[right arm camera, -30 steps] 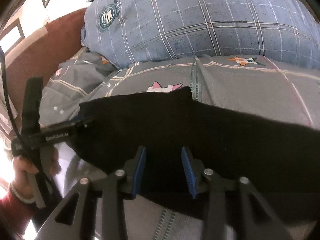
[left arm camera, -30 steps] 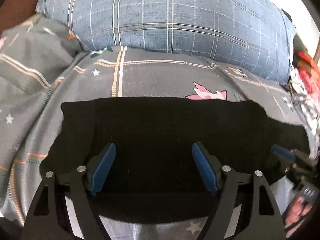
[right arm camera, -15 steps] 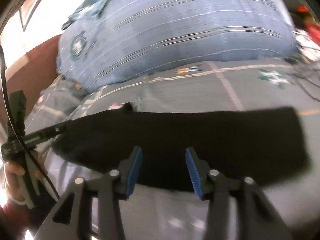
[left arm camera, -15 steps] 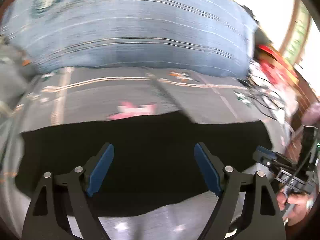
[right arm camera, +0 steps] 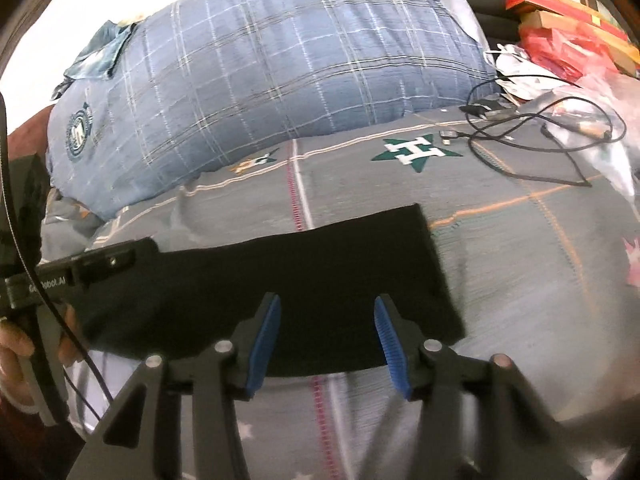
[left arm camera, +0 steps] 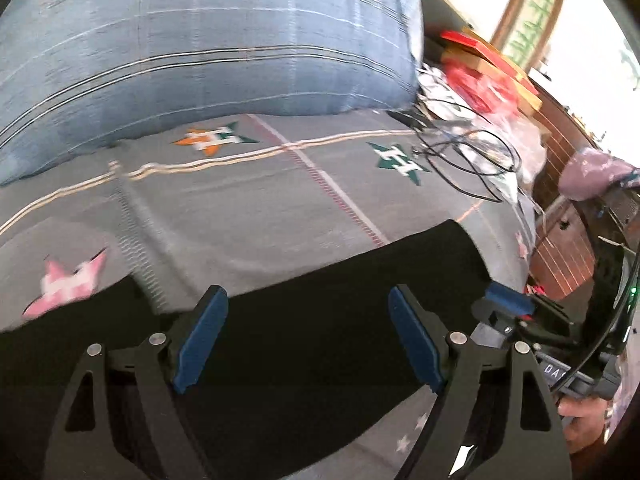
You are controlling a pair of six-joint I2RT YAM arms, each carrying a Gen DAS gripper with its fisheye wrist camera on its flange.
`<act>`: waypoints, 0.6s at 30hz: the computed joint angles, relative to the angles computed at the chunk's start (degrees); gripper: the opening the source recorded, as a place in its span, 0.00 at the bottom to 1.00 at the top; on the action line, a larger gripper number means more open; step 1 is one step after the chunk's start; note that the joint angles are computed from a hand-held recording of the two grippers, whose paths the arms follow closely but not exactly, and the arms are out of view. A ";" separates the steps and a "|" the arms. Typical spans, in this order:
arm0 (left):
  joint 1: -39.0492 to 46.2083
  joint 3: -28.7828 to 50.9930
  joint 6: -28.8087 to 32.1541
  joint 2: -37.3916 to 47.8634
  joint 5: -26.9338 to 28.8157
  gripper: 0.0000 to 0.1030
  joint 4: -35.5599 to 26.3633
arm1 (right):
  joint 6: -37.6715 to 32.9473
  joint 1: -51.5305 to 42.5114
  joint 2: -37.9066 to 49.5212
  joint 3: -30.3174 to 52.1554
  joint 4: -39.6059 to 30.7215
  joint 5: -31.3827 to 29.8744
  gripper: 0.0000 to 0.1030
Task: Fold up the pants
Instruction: 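Lower the folded pants onto the sheet with both tools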
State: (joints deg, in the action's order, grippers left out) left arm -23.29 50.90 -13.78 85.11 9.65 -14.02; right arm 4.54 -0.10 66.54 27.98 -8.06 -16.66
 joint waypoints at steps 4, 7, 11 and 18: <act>-1.43 6.06 3.85 5.50 0.47 0.81 -2.19 | -1.14 -3.40 2.00 0.20 0.49 -2.48 0.49; -2.57 11.52 5.68 9.63 1.89 0.81 -4.82 | -3.53 -5.61 1.80 0.22 -0.70 -3.60 0.49; -4.37 18.16 9.32 14.72 5.69 0.81 -8.06 | -6.44 -9.82 -2.13 -1.47 -2.74 -7.00 0.51; -7.87 30.79 18.10 25.00 6.50 0.81 -15.19 | -9.90 -18.31 -0.98 -4.15 -5.87 -17.00 0.55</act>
